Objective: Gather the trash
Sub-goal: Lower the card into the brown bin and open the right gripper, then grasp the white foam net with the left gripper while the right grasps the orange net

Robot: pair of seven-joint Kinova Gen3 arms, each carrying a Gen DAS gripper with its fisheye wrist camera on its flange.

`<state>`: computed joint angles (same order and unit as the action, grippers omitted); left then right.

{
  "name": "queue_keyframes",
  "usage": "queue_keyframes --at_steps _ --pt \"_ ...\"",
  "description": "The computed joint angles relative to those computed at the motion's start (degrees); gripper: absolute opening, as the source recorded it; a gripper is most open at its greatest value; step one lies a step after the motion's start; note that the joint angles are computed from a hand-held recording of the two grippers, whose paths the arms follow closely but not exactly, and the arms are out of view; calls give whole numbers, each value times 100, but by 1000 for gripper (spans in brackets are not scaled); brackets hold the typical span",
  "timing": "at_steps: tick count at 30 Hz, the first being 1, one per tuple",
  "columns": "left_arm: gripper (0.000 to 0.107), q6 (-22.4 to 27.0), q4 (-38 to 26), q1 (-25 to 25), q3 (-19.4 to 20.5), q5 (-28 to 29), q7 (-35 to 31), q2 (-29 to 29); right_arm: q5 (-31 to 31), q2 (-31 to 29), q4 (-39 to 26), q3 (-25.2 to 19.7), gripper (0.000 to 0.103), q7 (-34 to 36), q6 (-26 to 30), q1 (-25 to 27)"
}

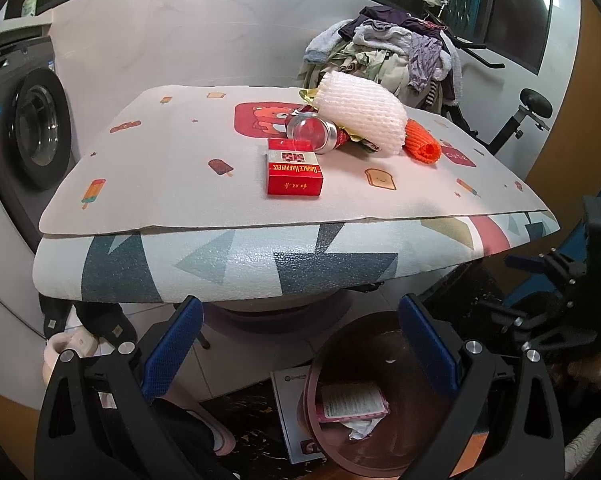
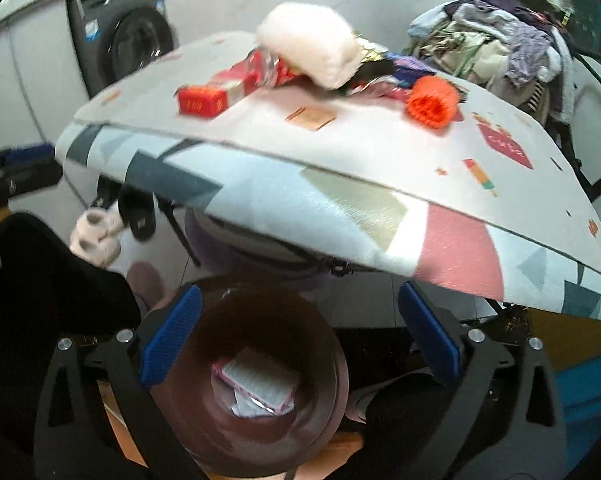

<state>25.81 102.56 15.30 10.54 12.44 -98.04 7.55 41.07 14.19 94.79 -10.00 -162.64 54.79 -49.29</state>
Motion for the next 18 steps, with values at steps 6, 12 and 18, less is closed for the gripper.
queue_keyframes --at_steps 6,12,18 --pt "96 96 -106 195 -117 -456 506 44 378 -228 260 23 97 -688 -57 -4" --pt "96 434 -398 1 9 -207 277 212 604 -403 448 -35 97 -1091 -294 190" --pt "96 775 -823 -61 36 96 111 485 1175 -570 673 -19 97 -1585 -422 418"
